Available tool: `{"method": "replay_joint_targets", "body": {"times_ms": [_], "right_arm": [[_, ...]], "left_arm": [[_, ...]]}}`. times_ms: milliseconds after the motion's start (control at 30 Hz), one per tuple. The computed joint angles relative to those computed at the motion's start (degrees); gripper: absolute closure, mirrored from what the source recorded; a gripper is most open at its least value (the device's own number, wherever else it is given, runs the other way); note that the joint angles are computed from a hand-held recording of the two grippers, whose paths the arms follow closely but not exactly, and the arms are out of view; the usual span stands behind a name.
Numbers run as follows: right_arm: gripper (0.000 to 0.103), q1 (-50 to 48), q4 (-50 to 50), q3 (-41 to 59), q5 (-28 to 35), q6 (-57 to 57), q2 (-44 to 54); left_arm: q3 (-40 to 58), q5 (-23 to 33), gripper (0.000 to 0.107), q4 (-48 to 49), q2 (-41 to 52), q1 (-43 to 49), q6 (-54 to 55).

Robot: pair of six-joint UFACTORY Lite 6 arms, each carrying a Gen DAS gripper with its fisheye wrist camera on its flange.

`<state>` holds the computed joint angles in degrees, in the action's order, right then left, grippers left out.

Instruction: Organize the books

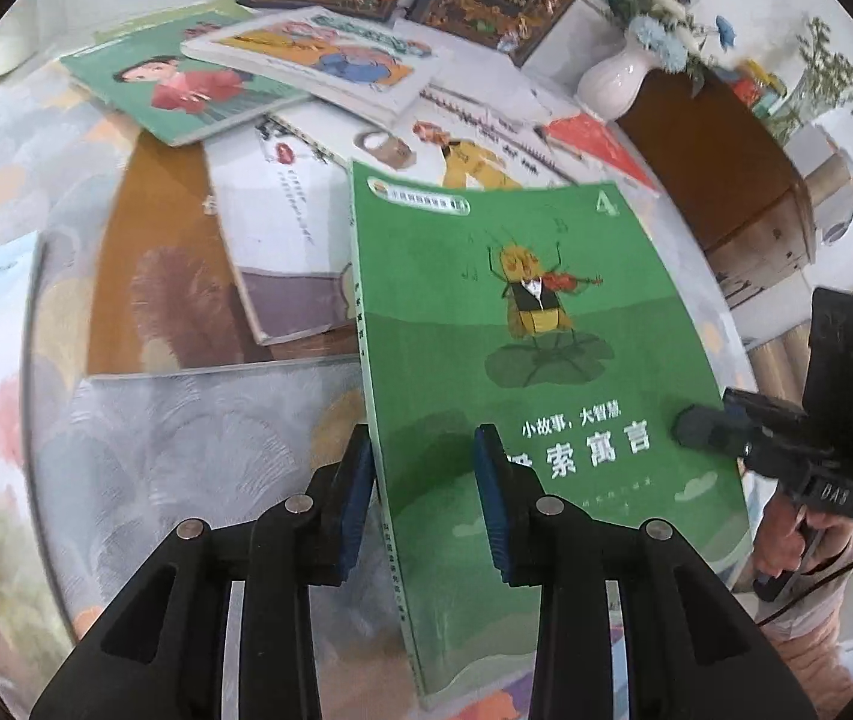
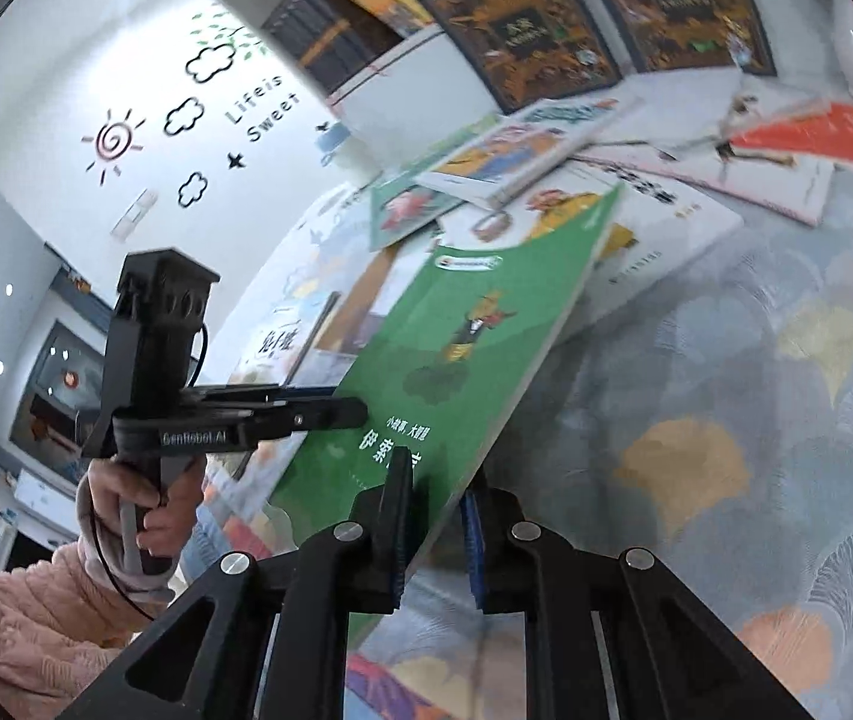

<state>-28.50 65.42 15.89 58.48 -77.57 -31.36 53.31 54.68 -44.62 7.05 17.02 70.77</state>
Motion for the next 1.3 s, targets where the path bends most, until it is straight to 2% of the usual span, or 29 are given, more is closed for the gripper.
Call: {"method": "replay_joint_targets", "body": {"times_ms": [167, 367, 600, 733, 867, 1033, 1200, 1300], "right_arm": [[0.088, 8.37, 0.29, -0.65, -3.45, 6.61, -7.02], [0.088, 26.01, 5.63, 3.11, -15.27, 12.12, -6.07], [0.087, 49.22, 21.06, 16.14, -31.48, 7.06, 8.88], [0.087, 58.73, 30.69, 26.38, -36.24, -0.25, 21.22], [0.087, 63.17, 37.78, 34.89, -36.33, -6.03, 31.94], [0.087, 67.11, 41.08, 44.08, -36.07, -7.52, 44.36], [0.087, 69.77, 43.64, 50.44, -35.83, -7.64, 54.51], [0.087, 70.25, 46.04, 52.58, -35.55, -9.42, 58.41]], "left_arm": [[1.60, 4.15, 0.077, 0.70, -0.99, 5.29, 2.23], [7.95, 8.98, 0.077, 1.19, 0.44, 13.01, 4.21], [23.77, 13.51, 0.078, 1.73, 7.58, 22.04, 4.16], [32.91, 12.95, 0.078, 2.09, 12.92, 26.23, 4.04], [42.36, 13.01, 0.078, 2.95, 20.44, 30.29, 2.83], [48.73, 11.27, 0.077, 4.56, 27.97, 32.53, 1.03], [46.67, 5.88, 0.077, 6.42, 31.49, 33.34, 1.77], [48.54, 5.99, 0.077, 7.14, 34.91, 34.01, 1.05]]}}
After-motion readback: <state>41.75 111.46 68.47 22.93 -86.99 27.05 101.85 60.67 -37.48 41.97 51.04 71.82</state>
